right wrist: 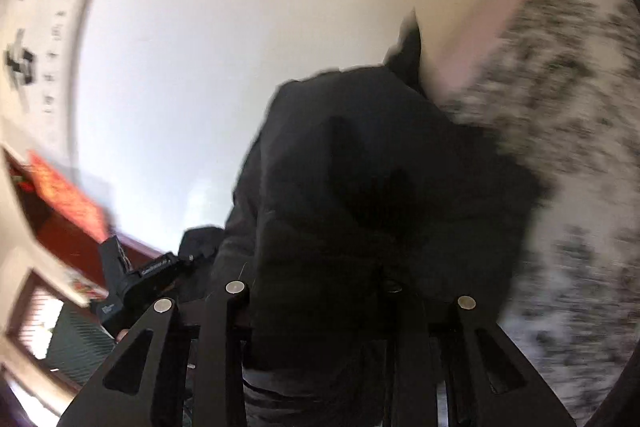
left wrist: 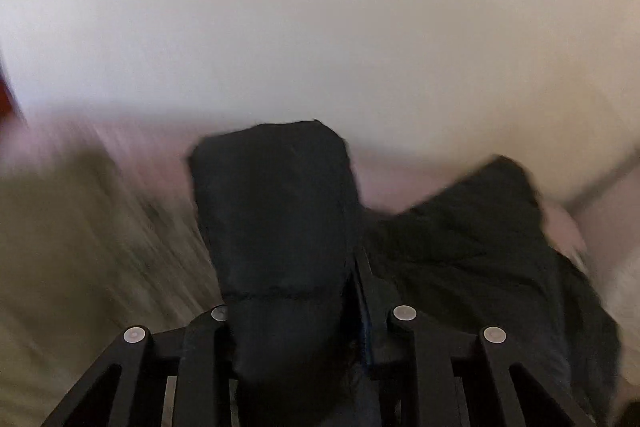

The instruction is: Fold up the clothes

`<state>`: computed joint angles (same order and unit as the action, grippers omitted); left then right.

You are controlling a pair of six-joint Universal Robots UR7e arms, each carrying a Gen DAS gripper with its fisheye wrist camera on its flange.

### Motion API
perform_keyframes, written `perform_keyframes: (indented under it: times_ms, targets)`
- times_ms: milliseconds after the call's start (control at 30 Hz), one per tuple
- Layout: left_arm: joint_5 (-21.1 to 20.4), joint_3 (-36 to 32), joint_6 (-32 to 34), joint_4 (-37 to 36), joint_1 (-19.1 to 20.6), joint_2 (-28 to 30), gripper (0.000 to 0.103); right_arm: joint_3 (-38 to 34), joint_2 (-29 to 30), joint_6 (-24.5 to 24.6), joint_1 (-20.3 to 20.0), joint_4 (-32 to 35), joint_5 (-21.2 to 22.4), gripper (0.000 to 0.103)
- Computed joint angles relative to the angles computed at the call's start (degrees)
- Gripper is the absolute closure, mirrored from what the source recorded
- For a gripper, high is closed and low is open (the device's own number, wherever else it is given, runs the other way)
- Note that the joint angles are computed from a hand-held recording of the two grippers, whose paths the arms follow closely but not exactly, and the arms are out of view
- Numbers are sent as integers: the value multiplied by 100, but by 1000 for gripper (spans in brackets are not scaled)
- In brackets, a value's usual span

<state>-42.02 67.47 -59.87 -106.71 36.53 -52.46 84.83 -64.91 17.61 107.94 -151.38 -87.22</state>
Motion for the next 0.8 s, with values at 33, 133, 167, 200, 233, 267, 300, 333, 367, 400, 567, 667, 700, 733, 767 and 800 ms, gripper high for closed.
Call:
perform_keyframes:
  times_ms: [33, 133, 167, 200, 233, 267, 300, 333, 367, 400, 567, 667, 700, 733, 767, 800]
  targets:
    - [-531, 437, 210, -570, 61, -90, 75, 234, -215, 15, -107, 47, 13, 71]
    - [-1776, 1500, 677, -1924, 4, -284, 68, 987, -1127, -177, -312, 262, -370, 70]
    - [-2142, 1811, 752, -2522, -32, -298, 64, 1209, -1447, -285, -367, 361, -550, 67]
    - [-2439, 1989, 788, -2925, -70, -246, 60, 1377, -1758, -473, -375, 581, -851, 63]
    - [-2662, 2080, 808, -3088, -84, -195, 59, 1473, -2029, -594, -379, 938, -1159, 56]
    - [-2885, 2159, 824, -3234, -97, -139, 59, 1552, -2290, -703, -382, 1300, -1472, 49]
    - [-3070, 2226, 859, -3339, -109, -65, 56, 1618, -2541, -803, -385, 1663, -1787, 47]
    - [-3128, 2265, 951, -3309, -118, 59, 52, 1692, -2748, -843, -386, 1914, -2035, 45]
    - [-3182, 2309, 1007, -3278, -127, 154, 45, 1776, -2963, -911, -443, 2072, -2181, 40]
    - [-3232, 2371, 935, -3268, -116, 168, 43, 1844, -3139, -884, -402, 2190, -2381, 39]
    - [-2968, 2708, 347, -3993, -255, -28, 44, 1716, -3406, -1261, -144, 2384, -3125, 18]
    - [-2526, 3344, 216, -4645, -535, -548, 43, 1696, -3640, -1884, 57, 1933, -3607, 16]
    - [-2390, 3547, 107, -4809, -639, -687, 42, 1726, -3687, -2484, 143, 1460, -3711, 19]
    - [-2268, 3693, 9, -4923, -703, -788, 41, 1527, -3496, -3084, 468, 1223, -3737, 31]
    - [-2224, 3823, -65, -4958, -760, -868, 41, 1369, -3214, -3684, 683, 1032, -3663, 47]
    - [-2195, 3938, -133, -4990, -815, -938, 41, 1148, -2919, -4243, 869, 942, -3534, 52]
